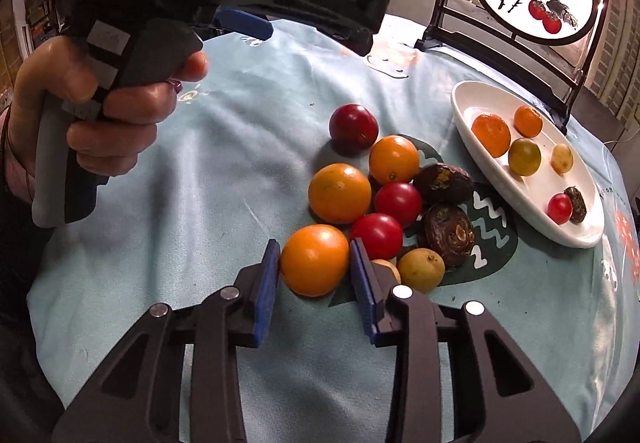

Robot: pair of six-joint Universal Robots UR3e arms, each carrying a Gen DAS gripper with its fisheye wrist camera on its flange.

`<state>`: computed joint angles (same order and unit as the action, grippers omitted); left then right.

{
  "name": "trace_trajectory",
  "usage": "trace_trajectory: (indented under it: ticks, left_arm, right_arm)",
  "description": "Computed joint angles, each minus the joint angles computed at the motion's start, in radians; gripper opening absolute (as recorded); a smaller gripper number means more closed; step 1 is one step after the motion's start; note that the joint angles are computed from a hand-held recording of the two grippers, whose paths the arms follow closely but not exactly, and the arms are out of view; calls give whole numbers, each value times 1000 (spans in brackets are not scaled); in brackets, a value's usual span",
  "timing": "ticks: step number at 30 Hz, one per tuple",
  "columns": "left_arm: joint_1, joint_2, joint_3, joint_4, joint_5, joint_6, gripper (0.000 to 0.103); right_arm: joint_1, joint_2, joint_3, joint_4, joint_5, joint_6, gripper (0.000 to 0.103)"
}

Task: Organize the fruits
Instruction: 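Grasp orange tomato with right tool onto plate while left tool places orange fruit there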

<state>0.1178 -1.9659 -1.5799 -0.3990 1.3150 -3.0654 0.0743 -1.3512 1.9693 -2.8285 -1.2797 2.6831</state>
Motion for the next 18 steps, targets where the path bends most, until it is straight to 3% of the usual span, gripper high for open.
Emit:
trace_trajectory:
  ticks: [2, 4, 7, 11, 13, 15, 18]
  left_arm:
    - [0, 0, 0, -1, 1, 1, 98]
    - [-1, 0, 0, -2, 5, 3, 98]
    - [17, 14, -19, -24, -47, 49, 98]
    - [49, 58, -87, -76, -175, 195, 97]
    - [71, 93, -145, -112, -256, 307, 91]
    - [80, 119, -191, -167, -305, 410, 76]
    - [68, 129, -213, -223, -320, 494, 59]
  right_arm:
    - [-37, -16, -3, 44, 66, -1, 36]
    - [-115, -58, 6, 107, 204, 5, 36]
    - [-236, -111, 38, 97, 357, 62, 36]
    - [-342, -130, 77, -6, 391, 191, 36]
    - [-372, -124, 73, -7, 401, 229, 36]
    - [-387, -122, 73, 2, 408, 241, 36]
    - [-384, -119, 69, 5, 403, 239, 36]
